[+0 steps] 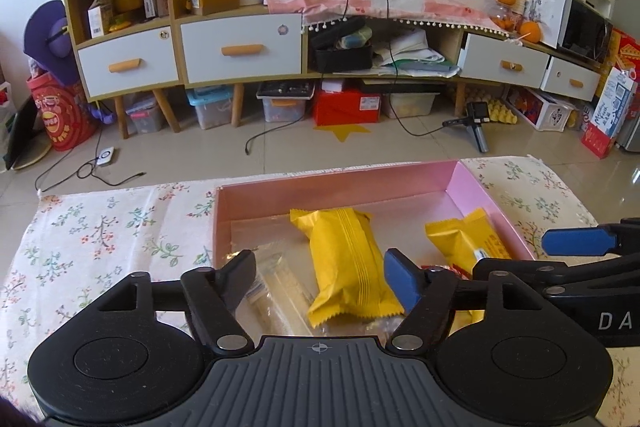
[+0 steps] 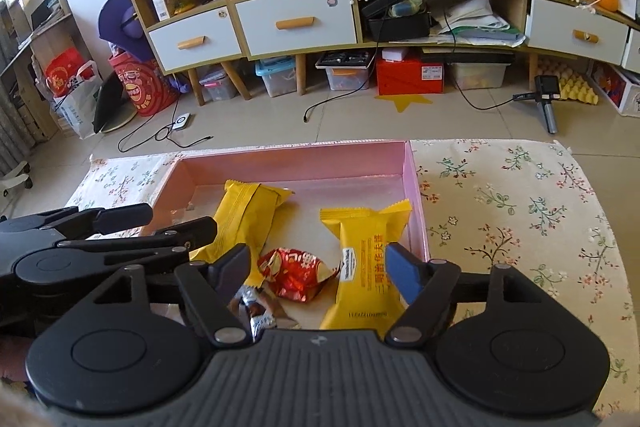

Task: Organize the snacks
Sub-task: 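Carry the yellow pack and red packet into the pink box and open both tools, then withdraw both open tools from the box toward the remaining snacks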

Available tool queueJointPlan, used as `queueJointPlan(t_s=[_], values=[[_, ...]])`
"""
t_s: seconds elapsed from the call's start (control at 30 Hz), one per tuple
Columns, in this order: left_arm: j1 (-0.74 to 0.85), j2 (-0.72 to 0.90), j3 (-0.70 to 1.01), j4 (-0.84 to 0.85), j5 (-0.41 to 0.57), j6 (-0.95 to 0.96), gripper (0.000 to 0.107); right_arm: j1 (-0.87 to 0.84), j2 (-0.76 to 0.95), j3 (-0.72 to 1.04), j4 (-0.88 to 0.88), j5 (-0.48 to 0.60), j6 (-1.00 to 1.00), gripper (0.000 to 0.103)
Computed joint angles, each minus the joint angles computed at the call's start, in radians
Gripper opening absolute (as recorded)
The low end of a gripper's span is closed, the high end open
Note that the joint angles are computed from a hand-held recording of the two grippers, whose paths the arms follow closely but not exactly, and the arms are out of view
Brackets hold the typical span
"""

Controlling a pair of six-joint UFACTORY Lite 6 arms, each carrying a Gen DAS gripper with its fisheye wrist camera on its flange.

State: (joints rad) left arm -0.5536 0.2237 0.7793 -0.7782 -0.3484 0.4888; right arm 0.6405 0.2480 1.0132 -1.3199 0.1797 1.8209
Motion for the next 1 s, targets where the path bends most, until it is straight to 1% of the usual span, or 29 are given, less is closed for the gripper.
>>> queueJointPlan(t_s=[0.1,0.2,0.37,0.53,0.8,0.9,1.0], values=[[-0.012,-0.061,-0.046,-0.045,0.008,0.041,0.075,0.021,-0.035,-0.018,0.085,0.026,-0.088,0.077],[-0.024,-0.127,-0.103,-0.076,0.011,0.064,0.078,0.043,-0.074,-0.041,0.134,0.052,-0.132,0.081],[-0.048,-0.244,-0.199,-0.156,0.02,0.123,0.081,0.082,-0.132,-0.08,0.2,0.093,-0.189,0.085],[-0.083,-0.371,-0.296,-0.31,0.028,0.258,0.086,0.131,-0.201,-0.133,0.214,0.133,-0.187,0.09],[-0.144,-0.565,-0.417,-0.652,0.022,0.562,0.089,0.191,-0.29,-0.222,0.216,0.169,-0.139,0.095],[-0.188,-0.643,-0.466,-0.766,-0.006,0.661,0.093,0.213,-0.313,-0.244,0.227,0.189,-0.13,0.096],[-0.252,-0.705,-0.504,-0.868,-0.065,0.746,0.095,0.242,-0.34,-0.271,0.213,0.213,-0.091,0.097]])
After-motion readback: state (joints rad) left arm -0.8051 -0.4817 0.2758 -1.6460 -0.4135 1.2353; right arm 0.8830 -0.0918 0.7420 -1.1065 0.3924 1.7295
